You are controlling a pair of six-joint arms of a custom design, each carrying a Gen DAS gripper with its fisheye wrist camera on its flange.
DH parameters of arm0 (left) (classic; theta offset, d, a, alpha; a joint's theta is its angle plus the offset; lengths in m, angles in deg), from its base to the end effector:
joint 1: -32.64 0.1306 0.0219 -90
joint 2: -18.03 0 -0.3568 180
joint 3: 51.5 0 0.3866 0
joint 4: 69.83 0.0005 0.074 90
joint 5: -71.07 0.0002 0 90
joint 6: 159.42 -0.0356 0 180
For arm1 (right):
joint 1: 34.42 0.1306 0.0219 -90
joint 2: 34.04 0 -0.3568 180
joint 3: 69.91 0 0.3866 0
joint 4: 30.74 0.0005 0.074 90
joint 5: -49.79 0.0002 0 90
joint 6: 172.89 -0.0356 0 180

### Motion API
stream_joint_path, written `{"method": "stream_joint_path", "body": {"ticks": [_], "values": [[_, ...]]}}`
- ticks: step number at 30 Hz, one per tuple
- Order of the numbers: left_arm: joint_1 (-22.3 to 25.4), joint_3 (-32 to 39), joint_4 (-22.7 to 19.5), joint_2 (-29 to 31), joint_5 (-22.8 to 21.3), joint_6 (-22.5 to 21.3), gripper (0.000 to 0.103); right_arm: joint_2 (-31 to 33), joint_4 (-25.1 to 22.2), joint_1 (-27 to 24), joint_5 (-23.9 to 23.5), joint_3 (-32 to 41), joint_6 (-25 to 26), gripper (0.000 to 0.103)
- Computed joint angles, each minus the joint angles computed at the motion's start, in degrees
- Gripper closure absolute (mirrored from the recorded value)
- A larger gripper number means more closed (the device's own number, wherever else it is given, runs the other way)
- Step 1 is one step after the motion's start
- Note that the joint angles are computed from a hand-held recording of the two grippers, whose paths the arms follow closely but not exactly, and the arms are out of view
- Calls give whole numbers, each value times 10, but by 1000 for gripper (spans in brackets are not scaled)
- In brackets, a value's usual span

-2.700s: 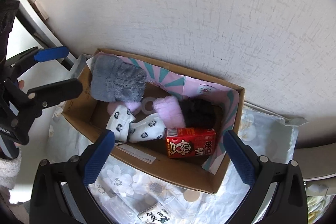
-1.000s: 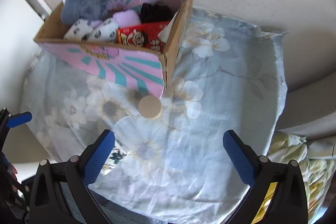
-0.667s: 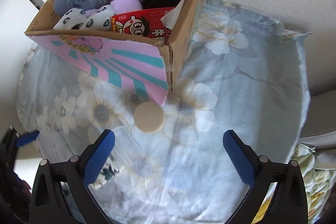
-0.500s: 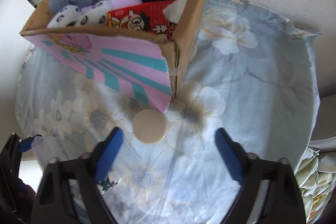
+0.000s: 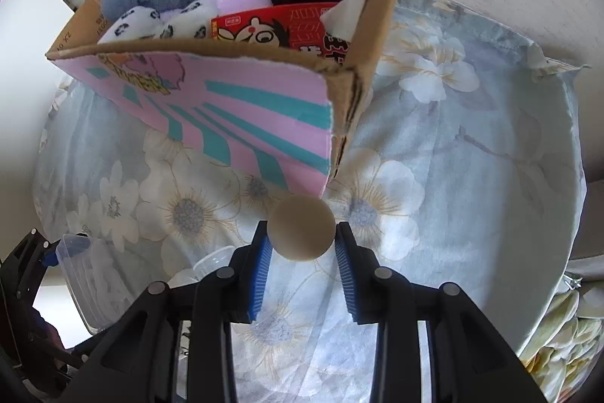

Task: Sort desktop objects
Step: 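Grasp the clear plastic cup with the right tool while the left tool grasps the clear container, then carry the clear cup and clear container over the box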

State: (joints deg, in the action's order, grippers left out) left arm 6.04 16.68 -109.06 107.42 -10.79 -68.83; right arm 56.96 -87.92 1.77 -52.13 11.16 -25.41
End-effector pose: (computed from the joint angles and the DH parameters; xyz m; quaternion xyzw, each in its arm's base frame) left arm 0.3840 -0.1985 0.2524 0.2347 0.9357 -0.1265 0.2312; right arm 0.3600 0.2719 0.3203 -0.7251 0.6518 0.0636 0.2128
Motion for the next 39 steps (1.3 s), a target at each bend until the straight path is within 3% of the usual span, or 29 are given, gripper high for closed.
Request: {"method": "stream_joint_path", "body": {"ticks": [9,16,20,27,34,39], "values": [[23,39,-43,-6,16,-35,22,-26,-23,-11,-10,2,-8,72],[42,116,-96,11,14,-83,22,-43,-53,-21,-25,22,-23,72],[51,167,-113,25,19,-118,22,-21,-65,-12,-32,80,-65,72],[66,299,-155,98,25,-156,22,-33,-61,-10,-45,109,-111,72],[74,419,-183,172,24,-182,22,-44,-52,36,-36,125,-128,72],[78,536,-237,255,22,-176,22,-40,-64,79,-20,144,-136,72]]}}
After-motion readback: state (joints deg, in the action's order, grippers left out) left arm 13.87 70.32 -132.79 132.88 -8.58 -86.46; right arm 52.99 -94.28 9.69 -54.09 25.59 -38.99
